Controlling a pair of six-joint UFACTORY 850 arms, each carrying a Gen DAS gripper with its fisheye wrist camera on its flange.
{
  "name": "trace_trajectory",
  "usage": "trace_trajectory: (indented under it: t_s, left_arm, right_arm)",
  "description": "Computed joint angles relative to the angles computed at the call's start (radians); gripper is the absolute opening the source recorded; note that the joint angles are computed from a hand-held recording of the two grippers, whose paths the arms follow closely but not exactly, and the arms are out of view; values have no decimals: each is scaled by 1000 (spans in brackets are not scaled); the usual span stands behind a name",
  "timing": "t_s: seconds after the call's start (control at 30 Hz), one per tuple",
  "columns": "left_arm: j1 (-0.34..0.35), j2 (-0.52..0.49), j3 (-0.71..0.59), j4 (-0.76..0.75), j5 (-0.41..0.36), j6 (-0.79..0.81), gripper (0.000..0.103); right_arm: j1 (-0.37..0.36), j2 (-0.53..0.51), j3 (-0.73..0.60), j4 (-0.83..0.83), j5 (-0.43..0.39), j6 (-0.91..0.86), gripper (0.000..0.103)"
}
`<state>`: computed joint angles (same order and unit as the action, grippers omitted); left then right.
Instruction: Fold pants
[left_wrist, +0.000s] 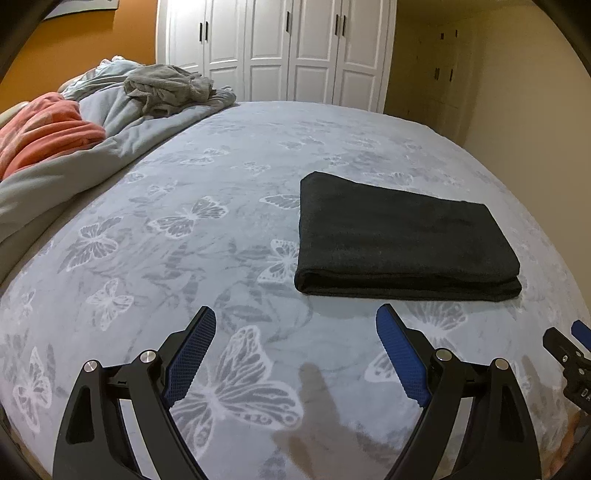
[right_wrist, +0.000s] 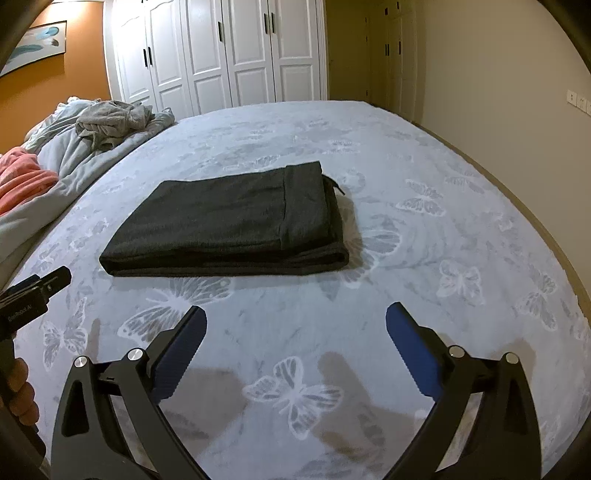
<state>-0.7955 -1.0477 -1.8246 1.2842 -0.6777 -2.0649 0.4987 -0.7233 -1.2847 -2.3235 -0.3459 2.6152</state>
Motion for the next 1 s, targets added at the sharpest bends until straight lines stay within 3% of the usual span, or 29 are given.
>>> trace_trajectory:
  t_s: [0.67,0.87,1.0]
  left_arm:
    - [-33,-43,-46,-4,-64,112,85]
    - [-32,-40,-44,-6,-14,129,85]
    - [-44,-59,-72,-8,-54,167,85]
  right_arm:
    - [-7,14,38,8,-23,-14,96]
    - [-11,17,46,21,-24,-31,96]
    - [-13,19,49,20,-25,-30,96]
